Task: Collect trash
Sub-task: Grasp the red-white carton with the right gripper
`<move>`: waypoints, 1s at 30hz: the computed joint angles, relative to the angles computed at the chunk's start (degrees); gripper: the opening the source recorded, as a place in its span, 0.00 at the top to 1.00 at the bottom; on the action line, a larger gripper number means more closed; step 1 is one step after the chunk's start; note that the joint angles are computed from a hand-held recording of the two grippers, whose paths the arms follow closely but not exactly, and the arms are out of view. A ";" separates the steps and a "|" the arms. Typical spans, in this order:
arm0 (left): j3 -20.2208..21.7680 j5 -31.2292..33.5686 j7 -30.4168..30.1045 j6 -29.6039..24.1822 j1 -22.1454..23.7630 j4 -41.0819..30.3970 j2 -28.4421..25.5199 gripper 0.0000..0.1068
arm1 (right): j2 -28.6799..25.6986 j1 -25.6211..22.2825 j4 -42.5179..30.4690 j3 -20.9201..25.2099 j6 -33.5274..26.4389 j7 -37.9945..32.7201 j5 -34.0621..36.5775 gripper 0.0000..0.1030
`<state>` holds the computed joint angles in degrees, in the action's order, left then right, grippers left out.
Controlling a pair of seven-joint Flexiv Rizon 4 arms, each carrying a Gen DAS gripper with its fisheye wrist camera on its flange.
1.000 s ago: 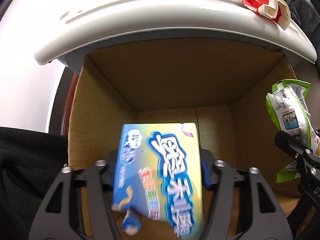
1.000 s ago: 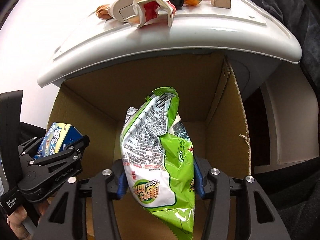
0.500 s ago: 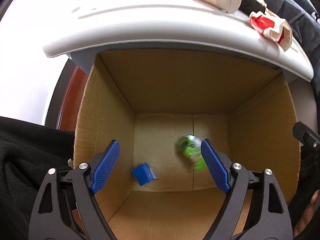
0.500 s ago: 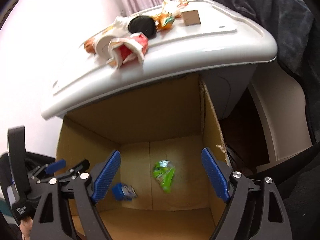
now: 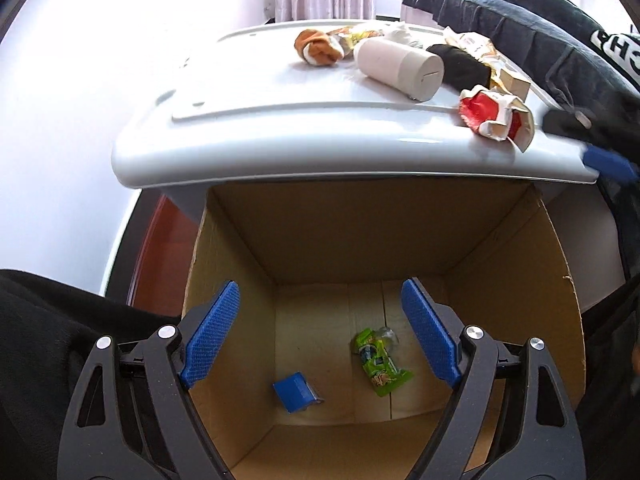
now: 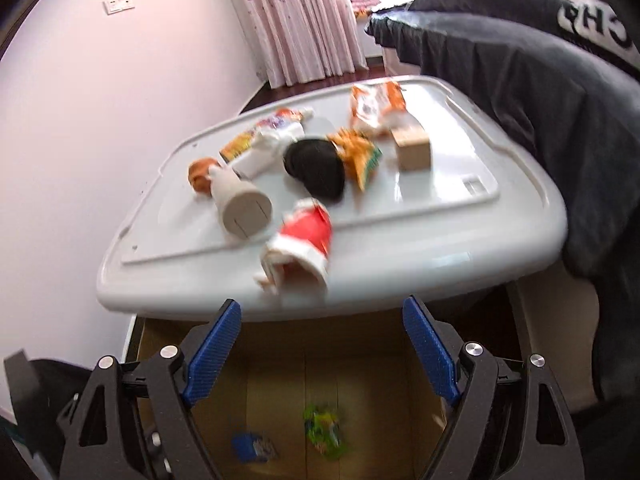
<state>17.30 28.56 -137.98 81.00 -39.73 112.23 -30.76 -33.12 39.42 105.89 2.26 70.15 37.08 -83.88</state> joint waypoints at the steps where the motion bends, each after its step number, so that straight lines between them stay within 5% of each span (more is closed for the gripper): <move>1: 0.37 0.35 -0.38 0.13 -0.42 -0.08 0.02 0.24 | -0.87 0.25 -1.38 -0.22 -0.54 -1.14 0.38 0.21; 10: 0.14 -0.34 -0.69 2.19 0.83 1.37 0.46 0.24 | -7.95 3.86 -9.77 -3.16 -4.86 -12.06 12.20 0.27; 13: -1.78 -2.98 1.25 3.23 3.14 2.42 0.33 0.24 | -9.82 4.41 -10.53 -4.79 -3.26 -11.43 15.35 0.47; 18: -1.69 -6.41 3.60 4.72 3.20 3.26 -0.05 0.24 | -9.95 6.52 -10.44 -7.61 -3.34 -10.54 12.70 0.78; 22: 0.58 -7.55 4.35 5.18 0.85 3.25 -0.46 0.24 | -8.67 5.96 -9.04 -7.80 -0.50 -9.81 11.59 0.82; 30: 2.93 -9.30 6.01 5.52 -1.54 2.75 0.66 0.24 | 5.50 1.51 4.28 -6.93 2.67 3.41 -7.36 0.82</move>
